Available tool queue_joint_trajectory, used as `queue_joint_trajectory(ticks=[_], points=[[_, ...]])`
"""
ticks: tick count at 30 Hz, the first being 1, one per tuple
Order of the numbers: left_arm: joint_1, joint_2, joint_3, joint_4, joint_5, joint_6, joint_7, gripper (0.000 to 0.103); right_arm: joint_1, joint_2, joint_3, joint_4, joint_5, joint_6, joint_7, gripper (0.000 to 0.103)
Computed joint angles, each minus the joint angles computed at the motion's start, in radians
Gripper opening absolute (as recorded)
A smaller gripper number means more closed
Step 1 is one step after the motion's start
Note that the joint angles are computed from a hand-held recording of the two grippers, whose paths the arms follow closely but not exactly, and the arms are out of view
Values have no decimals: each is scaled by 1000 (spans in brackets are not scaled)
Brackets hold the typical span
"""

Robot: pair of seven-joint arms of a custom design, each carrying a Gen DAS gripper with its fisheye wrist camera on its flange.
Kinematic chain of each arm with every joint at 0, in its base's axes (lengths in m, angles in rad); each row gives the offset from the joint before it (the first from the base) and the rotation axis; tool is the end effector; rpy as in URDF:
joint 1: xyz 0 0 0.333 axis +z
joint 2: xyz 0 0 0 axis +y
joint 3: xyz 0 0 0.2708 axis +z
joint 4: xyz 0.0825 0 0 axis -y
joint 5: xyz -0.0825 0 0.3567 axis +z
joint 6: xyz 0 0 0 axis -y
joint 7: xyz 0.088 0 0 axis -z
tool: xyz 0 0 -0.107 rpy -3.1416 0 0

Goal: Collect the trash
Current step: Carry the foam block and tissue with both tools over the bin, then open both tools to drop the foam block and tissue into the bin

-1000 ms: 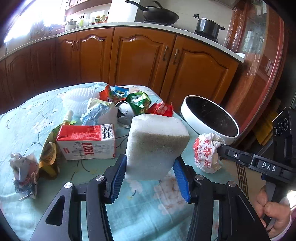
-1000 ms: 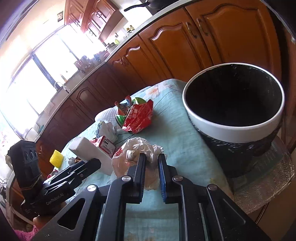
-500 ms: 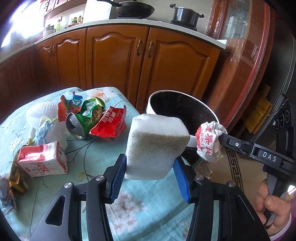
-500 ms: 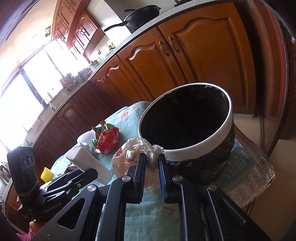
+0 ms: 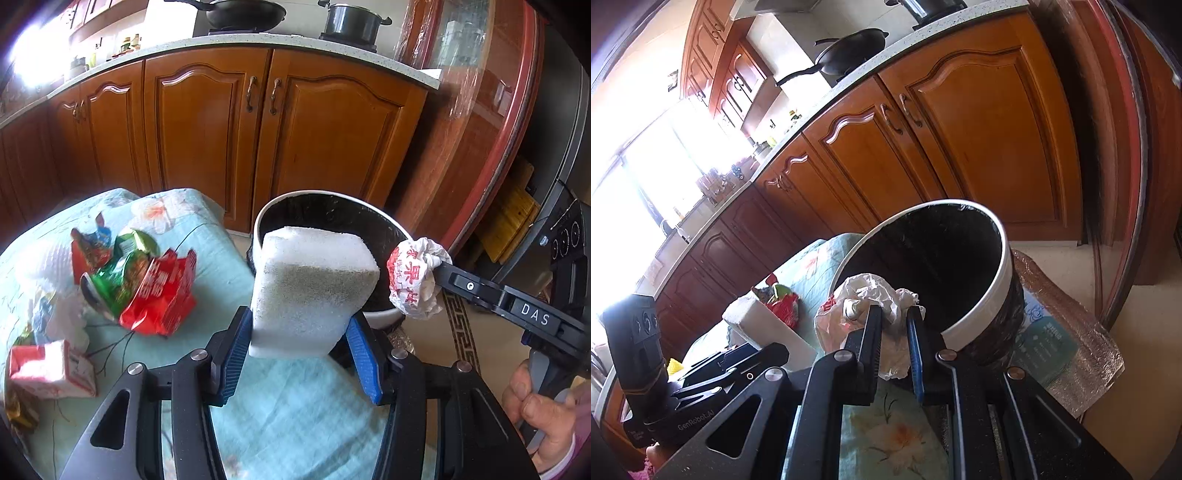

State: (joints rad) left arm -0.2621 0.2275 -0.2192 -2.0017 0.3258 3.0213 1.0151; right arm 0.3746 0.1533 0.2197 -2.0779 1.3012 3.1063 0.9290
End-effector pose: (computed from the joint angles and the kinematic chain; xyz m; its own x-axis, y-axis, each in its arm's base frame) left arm 0.5324 -0.2968 0.4139 -0.2760 -0.9428 0.1872 -0.7158 0.0716 -0.6946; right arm 0.5074 0.2412 0.3839 0.1346 -0.8409 -0.5242 -0.7716 0.2429 -0.5879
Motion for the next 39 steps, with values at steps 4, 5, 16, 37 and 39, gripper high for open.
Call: queue_joint_trajectory(ticks=[4, 5, 16, 37, 39], points=[[19, 80, -30, 119, -48, -45, 68, 51, -4, 31, -19, 25, -107, 1, 78, 14], [18, 103, -32, 156, -53, -62, 83, 51, -8, 39, -21, 33, -133, -1, 97, 15], [-17, 344, -32, 529, -97, -256, 210, 52, -23, 108, -80, 83, -552, -36, 426, 16], [-100, 472, 39, 739, -73, -378, 188, 70, -114, 170, -37, 153, -730, -99, 560, 36], [-81, 406, 33, 622, -71, -312, 167, 70, -115, 158, -31, 141, -712, -90, 551, 38]])
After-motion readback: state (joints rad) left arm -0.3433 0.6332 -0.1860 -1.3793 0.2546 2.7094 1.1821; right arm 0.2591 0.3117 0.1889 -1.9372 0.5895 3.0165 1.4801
